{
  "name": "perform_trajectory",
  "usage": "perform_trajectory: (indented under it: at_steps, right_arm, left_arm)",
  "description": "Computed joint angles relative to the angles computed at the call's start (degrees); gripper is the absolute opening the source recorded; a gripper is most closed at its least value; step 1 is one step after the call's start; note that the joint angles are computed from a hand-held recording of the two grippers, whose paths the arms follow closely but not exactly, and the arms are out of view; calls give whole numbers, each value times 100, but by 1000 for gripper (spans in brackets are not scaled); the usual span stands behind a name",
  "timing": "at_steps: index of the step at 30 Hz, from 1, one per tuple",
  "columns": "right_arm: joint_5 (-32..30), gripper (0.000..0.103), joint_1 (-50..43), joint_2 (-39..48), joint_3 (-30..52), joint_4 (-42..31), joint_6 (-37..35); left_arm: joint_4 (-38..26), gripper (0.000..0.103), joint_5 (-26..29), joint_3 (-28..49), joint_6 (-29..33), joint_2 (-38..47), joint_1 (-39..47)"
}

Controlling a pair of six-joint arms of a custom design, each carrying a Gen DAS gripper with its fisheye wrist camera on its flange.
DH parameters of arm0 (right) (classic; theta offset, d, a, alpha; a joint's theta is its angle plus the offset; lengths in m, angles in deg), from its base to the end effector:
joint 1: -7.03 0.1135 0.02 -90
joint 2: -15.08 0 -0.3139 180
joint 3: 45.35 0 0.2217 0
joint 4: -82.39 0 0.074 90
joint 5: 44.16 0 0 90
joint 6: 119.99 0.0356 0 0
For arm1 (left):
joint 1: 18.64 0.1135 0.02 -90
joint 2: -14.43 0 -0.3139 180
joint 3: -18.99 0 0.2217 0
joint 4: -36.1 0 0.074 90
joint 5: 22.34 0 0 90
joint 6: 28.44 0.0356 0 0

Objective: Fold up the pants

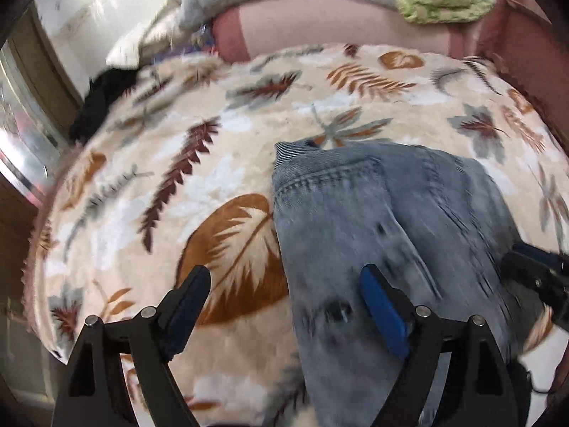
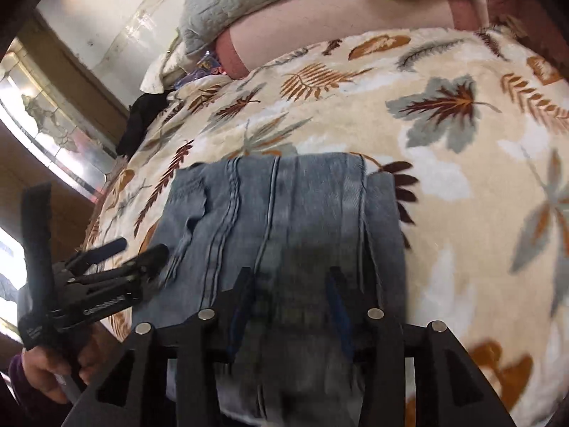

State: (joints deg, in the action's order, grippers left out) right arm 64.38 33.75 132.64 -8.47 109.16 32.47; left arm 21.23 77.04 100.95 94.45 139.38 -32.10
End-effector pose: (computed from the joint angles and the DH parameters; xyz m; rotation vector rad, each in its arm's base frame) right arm 0.2414 0.1089 0.0859 0.8794 2.3013 0.2767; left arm 0.4072 -0.1034 0.1272 1.0636 2.3307 -0.0826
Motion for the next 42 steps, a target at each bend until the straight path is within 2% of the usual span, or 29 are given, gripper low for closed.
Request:
perform_trajectory:
  at_steps: [4,7,9,12,15,21,28,35,40,42]
  right_arm:
    - [420,46,596,-334,-11,-628,312]
    - [405,46,791,-96,40,-780,581]
    - [547,47,912,56,178,-990,552]
    - [501,46,996,-292,458,-1880,647]
    - [546,46,1177,-766,147,-1726,763]
    - [1584,46,1988,-1812,207,-2830,1306]
    - [2515,46,2643,-2679,924,-4519,1550]
    - [3153,46,3090,-3046,1458,-5485,1723]
    - [3391,46,3315,-3070,1717,-5941,1855]
    - [3463,51,3381,-3014,1825,-6130,1898]
  left_arm:
    - [287,86,248,-859,382,-447,216]
    - [1118,87,-79,-1405,635,-228,156]
    - [1381,87,-158,-1502,607,-112,137]
    - [994,86,-92,-1435,528,-429,187]
    - [1455,86,105,-1839,609,-918,314]
    - [1364,86,749,-2084,484,-1876,608]
    - [1229,86,1343,-2238,317,-2881,845]
    - [840,87,1702,-2137,147,-3480,1040]
    - [811,87,1697,-2123,43,-3656,1093]
    - [812,87,1630,-2114,-16,-3679,1094]
